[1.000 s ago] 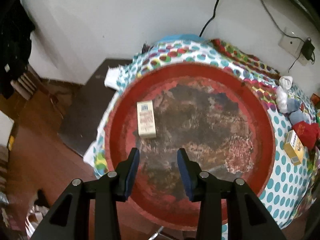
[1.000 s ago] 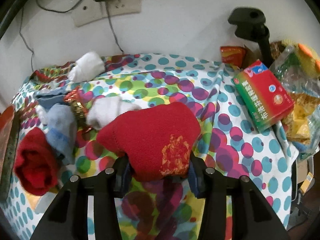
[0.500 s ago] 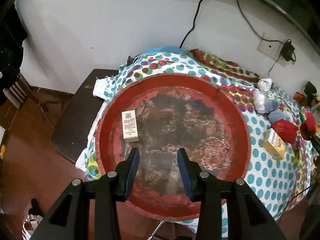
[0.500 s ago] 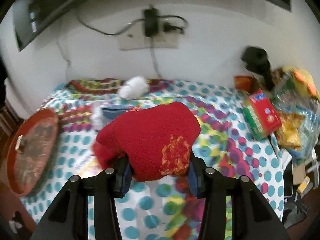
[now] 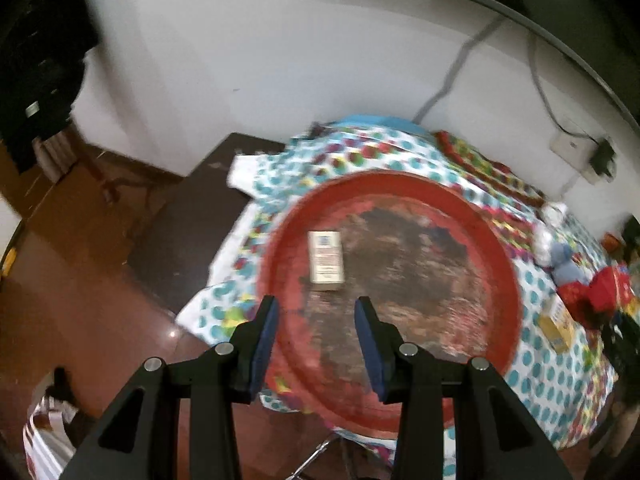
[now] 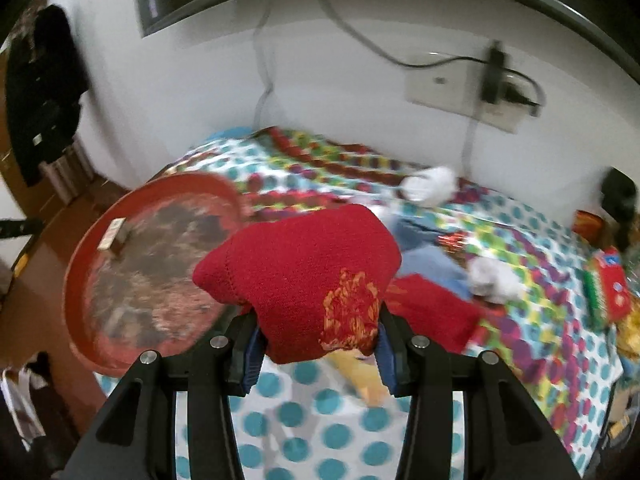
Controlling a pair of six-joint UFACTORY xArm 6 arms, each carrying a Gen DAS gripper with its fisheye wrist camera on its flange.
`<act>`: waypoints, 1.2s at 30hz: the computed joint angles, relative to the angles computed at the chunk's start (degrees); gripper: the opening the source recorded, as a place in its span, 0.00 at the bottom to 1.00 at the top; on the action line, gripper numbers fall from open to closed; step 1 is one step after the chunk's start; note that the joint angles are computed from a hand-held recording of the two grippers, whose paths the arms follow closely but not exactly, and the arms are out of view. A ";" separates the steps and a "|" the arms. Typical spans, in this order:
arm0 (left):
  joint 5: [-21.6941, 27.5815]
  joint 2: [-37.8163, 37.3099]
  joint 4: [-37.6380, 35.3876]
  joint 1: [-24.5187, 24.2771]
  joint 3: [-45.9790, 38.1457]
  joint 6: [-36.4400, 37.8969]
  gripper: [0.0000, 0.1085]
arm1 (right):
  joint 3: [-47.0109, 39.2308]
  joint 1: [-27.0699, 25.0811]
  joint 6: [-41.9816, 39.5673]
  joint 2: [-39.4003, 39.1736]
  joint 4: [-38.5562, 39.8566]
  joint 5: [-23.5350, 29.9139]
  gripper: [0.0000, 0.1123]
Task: Organize objects
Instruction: 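Carry the red sock to the red tray and open the right gripper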
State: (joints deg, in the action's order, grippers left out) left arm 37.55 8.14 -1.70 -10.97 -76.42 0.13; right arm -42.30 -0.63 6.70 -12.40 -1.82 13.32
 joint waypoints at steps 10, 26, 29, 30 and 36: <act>0.72 0.54 0.44 4.36 -0.61 -2.55 0.37 | -8.96 9.00 -2.32 9.08 1.91 1.34 0.39; 1.71 0.97 -1.42 8.45 -1.50 -2.99 0.37 | -34.63 16.71 -3.80 30.69 4.84 10.09 0.39; 2.03 1.20 -1.11 9.12 -1.79 -3.72 0.37 | -38.61 17.25 -1.78 33.76 2.34 11.67 0.40; 2.08 1.17 -1.28 9.37 -1.76 -3.67 0.37 | -39.90 17.34 -0.93 34.80 1.18 12.21 0.40; 2.59 1.56 -2.27 10.34 -2.42 -3.27 0.37 | -47.63 17.36 2.22 40.61 -1.50 16.59 0.40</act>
State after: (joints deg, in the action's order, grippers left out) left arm 40.14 9.69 -3.97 -0.63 -78.84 -3.14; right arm -89.93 16.72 8.93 28.21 -3.32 29.91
